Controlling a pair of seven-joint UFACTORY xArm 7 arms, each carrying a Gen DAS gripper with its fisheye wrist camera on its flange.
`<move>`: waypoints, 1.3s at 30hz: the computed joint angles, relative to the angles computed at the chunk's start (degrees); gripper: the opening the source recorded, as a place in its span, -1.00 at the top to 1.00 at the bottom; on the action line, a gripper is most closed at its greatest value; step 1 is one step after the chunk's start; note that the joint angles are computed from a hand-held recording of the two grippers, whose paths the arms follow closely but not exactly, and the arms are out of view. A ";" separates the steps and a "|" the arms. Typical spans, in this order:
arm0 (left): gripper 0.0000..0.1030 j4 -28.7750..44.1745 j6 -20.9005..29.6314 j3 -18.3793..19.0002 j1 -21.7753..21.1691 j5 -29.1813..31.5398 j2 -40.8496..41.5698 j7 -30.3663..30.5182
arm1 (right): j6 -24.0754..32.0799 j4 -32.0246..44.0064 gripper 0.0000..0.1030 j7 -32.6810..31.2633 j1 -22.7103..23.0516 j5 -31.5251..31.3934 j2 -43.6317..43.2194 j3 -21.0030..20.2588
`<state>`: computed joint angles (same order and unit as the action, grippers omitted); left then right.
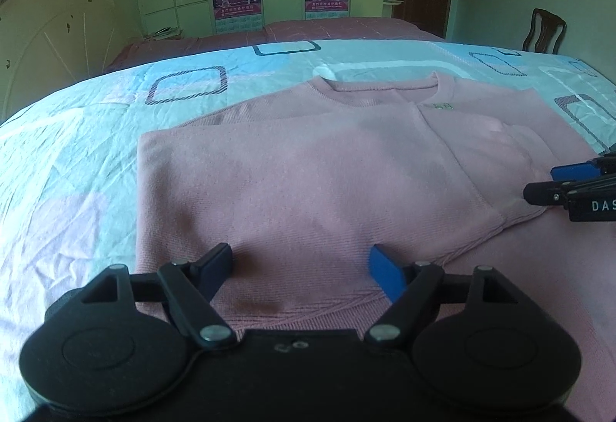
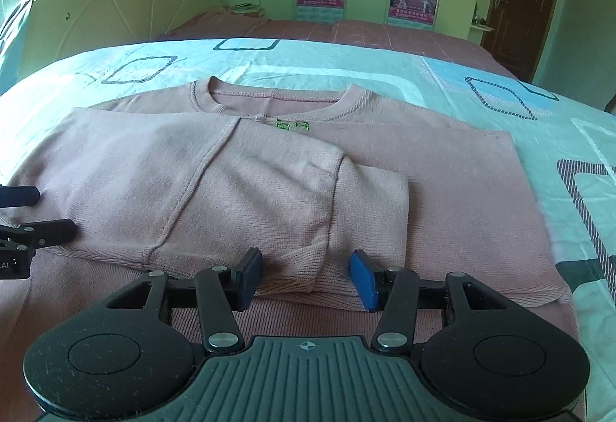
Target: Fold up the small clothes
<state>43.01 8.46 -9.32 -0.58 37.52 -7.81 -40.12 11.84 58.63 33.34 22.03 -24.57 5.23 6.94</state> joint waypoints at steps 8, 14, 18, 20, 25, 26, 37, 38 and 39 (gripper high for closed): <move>-0.67 -10.94 2.28 -1.48 0.23 -3.87 -15.13 -3.03 | -6.05 -15.05 0.03 -20.55 1.28 28.40 -15.31 -3.18; -0.19 -22.11 11.72 2.40 -7.33 -16.20 -32.55 4.01 | 1.15 -28.76 0.03 -33.41 3.94 42.92 -33.14 -12.14; -0.25 -27.82 19.62 1.48 -9.49 -23.34 -44.79 3.19 | 9.41 -36.15 0.03 -35.59 -1.25 43.33 -45.43 -13.72; -0.21 -30.06 23.94 0.20 -10.93 -26.63 -51.03 2.54 | 13.71 -39.23 0.03 -36.25 -3.79 43.67 -51.41 -14.94; -0.13 -33.78 33.16 -4.33 -14.96 -32.77 -63.67 -1.44 | 23.54 -44.04 0.03 -37.84 -8.58 46.11 -62.65 -18.58; -0.12 -34.21 35.20 -5.34 -15.79 -33.48 -66.03 -2.75 | 25.23 -44.65 0.03 -38.32 -9.19 46.81 -64.50 -19.41; -0.12 -42.33 46.03 -3.63 -27.24 -43.07 -92.46 -13.02 | 41.37 -48.54 0.04 -42.73 -15.32 56.73 -76.55 -27.01; -0.12 -43.44 45.91 -3.30 -27.78 -44.14 -94.55 -13.76 | 41.76 -48.46 0.04 -43.30 -15.48 57.89 -76.09 -27.59; -0.11 -44.40 45.81 -3.26 -28.01 -44.70 -96.31 -14.30 | 41.96 -48.35 0.04 -43.81 -15.64 59.14 -75.38 -28.16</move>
